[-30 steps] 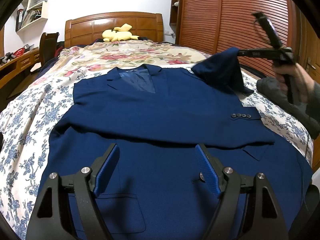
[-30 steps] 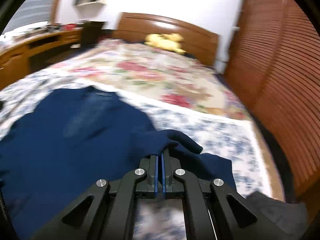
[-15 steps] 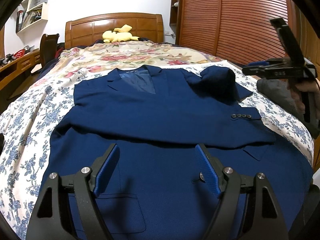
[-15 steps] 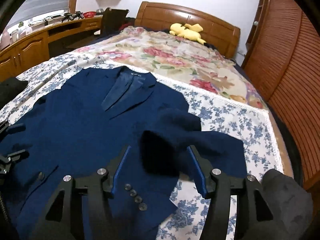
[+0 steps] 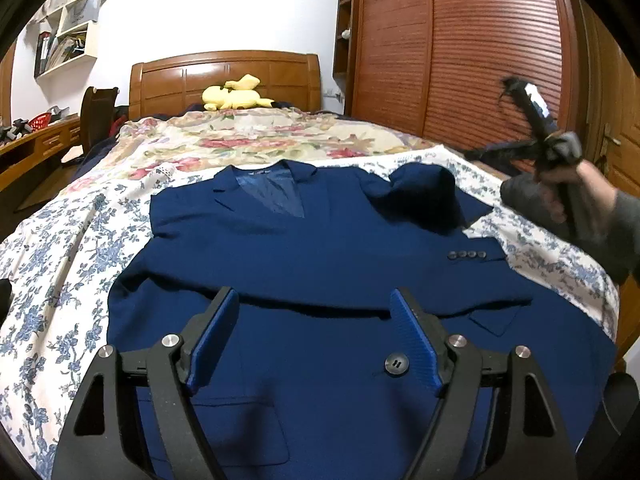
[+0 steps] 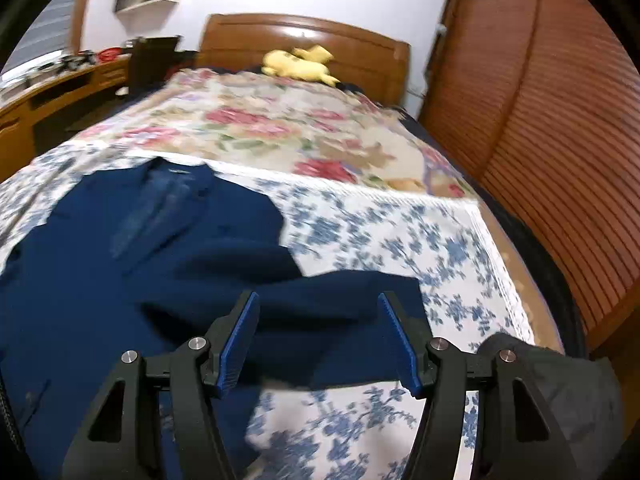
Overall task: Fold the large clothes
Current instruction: 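Carry the held sleeve across the jacket front and regrip with the right tool, then lift the sleeve, lay it across the jacket front, open the right tool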
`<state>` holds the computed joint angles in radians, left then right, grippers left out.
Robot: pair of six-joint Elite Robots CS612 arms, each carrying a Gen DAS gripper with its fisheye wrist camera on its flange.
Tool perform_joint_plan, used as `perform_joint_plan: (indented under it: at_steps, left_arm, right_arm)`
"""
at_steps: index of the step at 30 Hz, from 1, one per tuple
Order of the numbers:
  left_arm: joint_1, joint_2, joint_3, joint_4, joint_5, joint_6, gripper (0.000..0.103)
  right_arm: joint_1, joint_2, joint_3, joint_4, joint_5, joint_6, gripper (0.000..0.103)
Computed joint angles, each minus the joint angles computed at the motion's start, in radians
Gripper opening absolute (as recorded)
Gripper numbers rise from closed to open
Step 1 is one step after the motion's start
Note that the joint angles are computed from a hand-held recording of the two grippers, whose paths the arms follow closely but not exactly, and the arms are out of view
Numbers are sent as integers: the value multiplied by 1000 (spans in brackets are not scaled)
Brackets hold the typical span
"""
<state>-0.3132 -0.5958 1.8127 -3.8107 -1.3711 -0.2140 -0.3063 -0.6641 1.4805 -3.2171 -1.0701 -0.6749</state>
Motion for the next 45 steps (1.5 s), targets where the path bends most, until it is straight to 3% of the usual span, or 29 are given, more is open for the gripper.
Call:
perform_joint_plan:
  at_steps: [1,11,20,23,30,31,33,35,37,40,45]
  left_arm:
    - [1,1,1,-10,-4,-2,88]
    - [5,-6,10,-21,13,7,88]
    - [5,-5,9,-15,4,11,88]
    - [4,-5,8,-11,5,11,88]
    - [4,-6,9,-7,5,12,88]
    - [4,-6,9,-7,5,12,88]
    - [2,-6,10,-8,10,14,88]
    - [0,-7,10,-6,16,16,88]
    - [-2,-9,13,-2,26,21,88]
    - [-6,-14,20,7,52,23,88]
    - [-8,-31,46,-1,60,10,88]
  right_arm:
    - [5,14,-20,6,-27,17,63]
    - [41,118,-193,141,-225,110,64]
    - [53,173,-300,248,-329,188,69]
    - [54,182,-323,290,-331,209,76]
    - [43,193,-370,422,-286,260,77]
    - [41,195,-376,440,-274,253,74]
    - [34,188,-370,469,-232,228,55]
    - [32,179,-359,488,-209,180,24]
    - [37,164,-335,491,-223,114,12]
    - [34,132,-284,492,-189,34,6]
    - [27,66,-166,376,-112,-10,6]
